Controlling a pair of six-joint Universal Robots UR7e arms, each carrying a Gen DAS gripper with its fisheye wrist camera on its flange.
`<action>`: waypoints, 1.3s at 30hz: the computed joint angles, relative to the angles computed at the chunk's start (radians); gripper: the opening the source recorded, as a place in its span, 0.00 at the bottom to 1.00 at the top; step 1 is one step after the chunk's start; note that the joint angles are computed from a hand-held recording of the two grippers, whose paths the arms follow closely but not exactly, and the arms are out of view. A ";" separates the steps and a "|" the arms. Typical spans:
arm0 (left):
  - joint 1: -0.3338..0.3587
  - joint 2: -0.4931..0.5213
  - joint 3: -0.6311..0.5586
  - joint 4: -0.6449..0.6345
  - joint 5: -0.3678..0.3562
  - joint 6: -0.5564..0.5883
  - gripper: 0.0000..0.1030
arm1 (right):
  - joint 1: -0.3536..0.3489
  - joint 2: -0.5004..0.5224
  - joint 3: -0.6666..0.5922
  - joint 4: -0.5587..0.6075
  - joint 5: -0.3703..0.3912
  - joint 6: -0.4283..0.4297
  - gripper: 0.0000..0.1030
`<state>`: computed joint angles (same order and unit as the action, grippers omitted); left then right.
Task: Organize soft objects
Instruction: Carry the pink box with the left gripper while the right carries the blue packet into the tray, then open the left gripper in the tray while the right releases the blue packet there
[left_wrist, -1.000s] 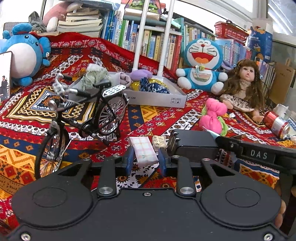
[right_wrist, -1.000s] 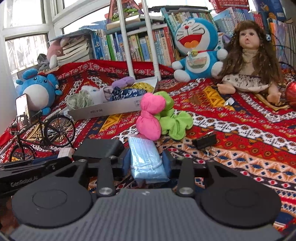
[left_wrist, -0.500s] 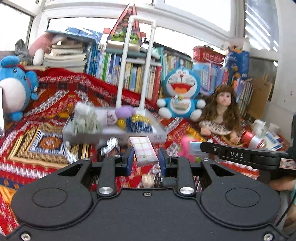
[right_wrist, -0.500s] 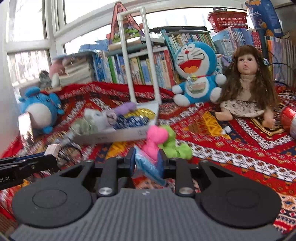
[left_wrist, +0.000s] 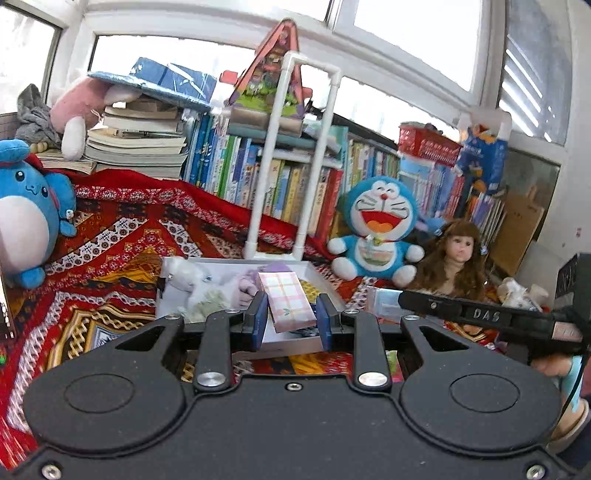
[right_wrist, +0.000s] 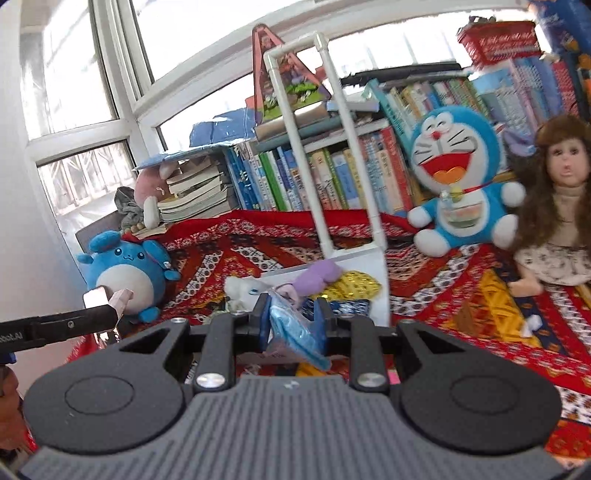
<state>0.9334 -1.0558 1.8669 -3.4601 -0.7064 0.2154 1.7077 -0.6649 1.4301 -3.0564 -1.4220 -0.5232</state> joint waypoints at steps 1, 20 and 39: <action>0.013 -0.005 -0.017 0.033 -0.009 -0.013 0.26 | 0.005 0.015 -0.033 0.038 -0.003 0.017 0.28; 0.253 0.162 -0.330 0.233 -0.104 0.070 0.26 | 0.068 0.380 -0.580 0.419 -0.159 0.198 0.28; 0.300 0.245 -0.415 0.304 -0.067 0.050 0.23 | 0.060 0.467 -0.683 0.499 -0.260 0.208 0.26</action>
<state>1.2332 -0.8111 1.4522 -3.1561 -0.7731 0.2657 1.7675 -0.1982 0.7475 -2.5577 -1.6816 -0.3152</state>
